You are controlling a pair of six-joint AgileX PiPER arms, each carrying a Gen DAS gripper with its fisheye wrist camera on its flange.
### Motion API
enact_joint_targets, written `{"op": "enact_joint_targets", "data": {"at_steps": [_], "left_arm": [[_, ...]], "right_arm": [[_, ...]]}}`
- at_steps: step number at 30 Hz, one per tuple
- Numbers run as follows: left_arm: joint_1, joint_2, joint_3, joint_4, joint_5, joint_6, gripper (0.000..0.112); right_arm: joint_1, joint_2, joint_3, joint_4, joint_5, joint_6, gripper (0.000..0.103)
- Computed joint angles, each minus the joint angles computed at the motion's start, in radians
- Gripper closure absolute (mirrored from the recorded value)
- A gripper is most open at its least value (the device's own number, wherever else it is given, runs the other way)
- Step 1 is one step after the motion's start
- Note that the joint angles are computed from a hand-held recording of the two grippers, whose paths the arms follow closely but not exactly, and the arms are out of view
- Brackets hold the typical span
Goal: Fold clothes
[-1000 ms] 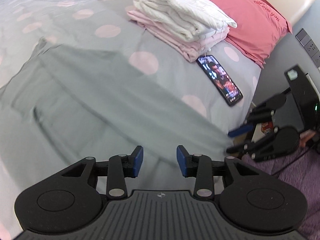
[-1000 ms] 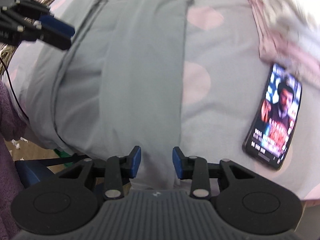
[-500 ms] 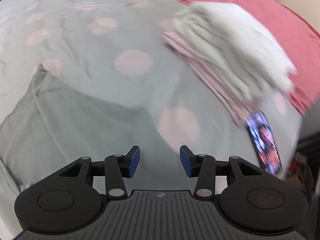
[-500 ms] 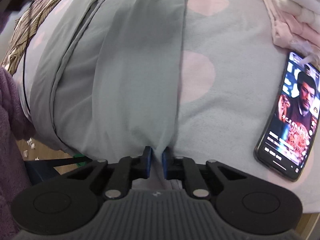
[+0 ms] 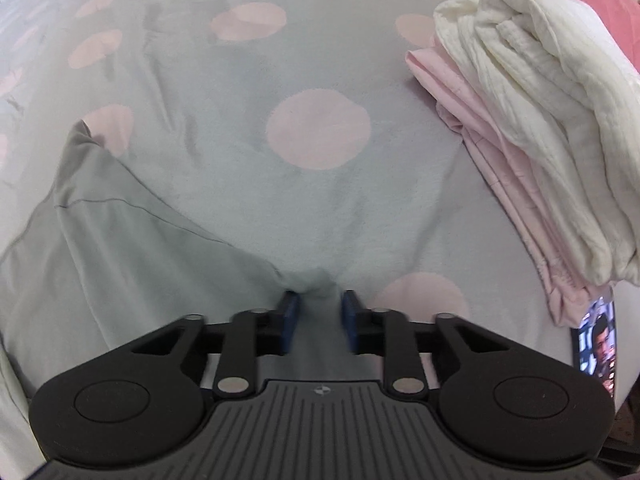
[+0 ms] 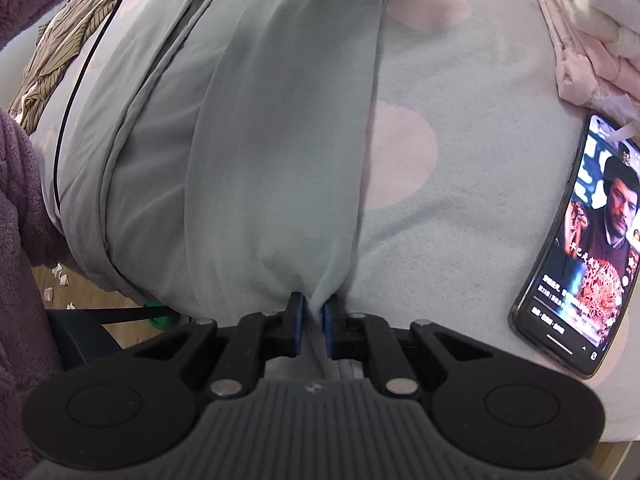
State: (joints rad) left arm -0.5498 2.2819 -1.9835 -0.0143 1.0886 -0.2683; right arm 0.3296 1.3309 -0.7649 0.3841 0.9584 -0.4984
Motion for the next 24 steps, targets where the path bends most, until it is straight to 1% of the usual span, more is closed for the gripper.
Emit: {"op": "enact_joint_targets", "data": {"at_steps": [2, 5, 9, 11, 14, 16, 20, 24], "left_arm": [[0.027, -0.041, 0.066, -0.052, -0.049, 0.026, 0.107], [0.069, -0.119, 0.179, -0.143, -0.130, 0.090, 0.108], [0.132, -0.233, 0.318, -0.270, -0.201, 0.201, 0.108], [0.166, -0.286, 0.378, -0.340, -0.224, 0.253, 0.108], [0.225, -0.367, 0.478, -0.439, -0.258, 0.346, 0.109], [0.278, -0.421, 0.544, -0.508, -0.271, 0.428, 0.109], [0.377, -0.505, 0.643, -0.629, -0.272, 0.562, 0.109], [0.479, -0.564, 0.752, -0.729, -0.283, 0.688, 0.109]], "right_arm": [[0.007, -0.018, 0.000, -0.011, 0.008, 0.020, 0.092], [0.014, -0.056, -0.002, -0.028, 0.028, 0.059, 0.095], [0.026, -0.121, -0.010, -0.036, 0.067, 0.112, 0.095], [0.027, -0.149, -0.019, -0.026, 0.089, 0.125, 0.095], [-0.005, -0.177, -0.018, 0.028, 0.114, 0.083, 0.095], [0.020, -0.163, -0.050, 0.061, 0.122, 0.084, 0.096], [0.102, -0.167, -0.081, 0.126, 0.137, 0.107, 0.096], [0.256, -0.137, -0.117, 0.103, 0.103, 0.198, 0.097]]}}
